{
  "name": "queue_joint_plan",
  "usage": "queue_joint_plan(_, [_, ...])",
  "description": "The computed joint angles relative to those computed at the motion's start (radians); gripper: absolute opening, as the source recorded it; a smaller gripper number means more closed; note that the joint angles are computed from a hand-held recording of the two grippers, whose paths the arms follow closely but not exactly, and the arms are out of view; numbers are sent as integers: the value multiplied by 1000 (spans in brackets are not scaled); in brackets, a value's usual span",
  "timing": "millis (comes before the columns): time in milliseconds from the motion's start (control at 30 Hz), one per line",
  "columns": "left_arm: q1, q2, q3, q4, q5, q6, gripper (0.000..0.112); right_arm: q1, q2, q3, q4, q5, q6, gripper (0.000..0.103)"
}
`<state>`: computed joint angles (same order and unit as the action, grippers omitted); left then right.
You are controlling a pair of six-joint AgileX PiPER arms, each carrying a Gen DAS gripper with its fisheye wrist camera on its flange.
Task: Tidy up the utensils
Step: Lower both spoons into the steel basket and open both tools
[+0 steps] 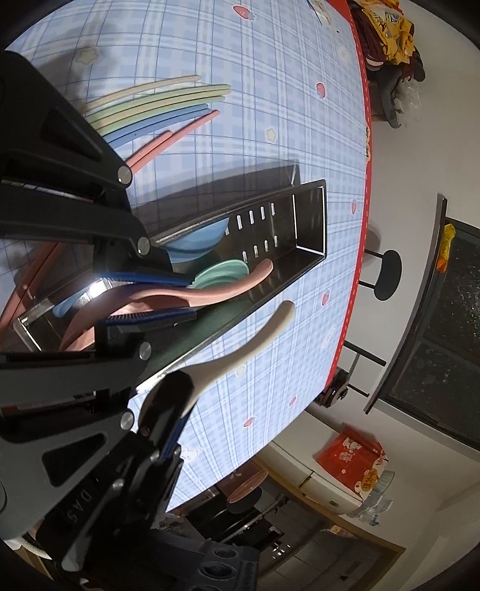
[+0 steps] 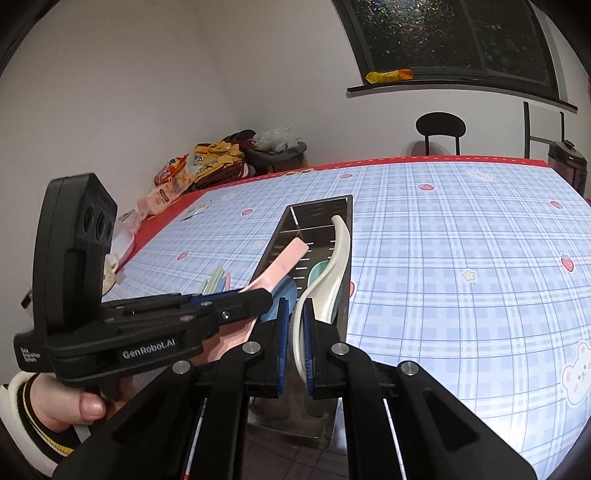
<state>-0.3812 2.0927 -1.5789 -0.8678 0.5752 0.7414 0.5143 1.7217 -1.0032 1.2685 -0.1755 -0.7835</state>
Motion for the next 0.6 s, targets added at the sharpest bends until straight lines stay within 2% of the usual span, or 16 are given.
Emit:
queue_joint_plan(200, [-18,26,-22,36,1,-32,17,0,-5,7,-33,2,37,8])
queue_joint_plan(433, [-9,6,-6,5,-12,6,17,1,-9,12,-44,5,48,8])
queue_joint_plan(500, [0,-13,11,-15,-26,38,19,5,-4,7,-14,6,13,8])
queue_joint_plan(567, [12,-46,41,-30,-60,83,31,14,4,-5,54,7,-61,8])
queue_joint_plan(600, [20,-68,65,-45,-91,121,34,20,12,-17,122,7,-134,8])
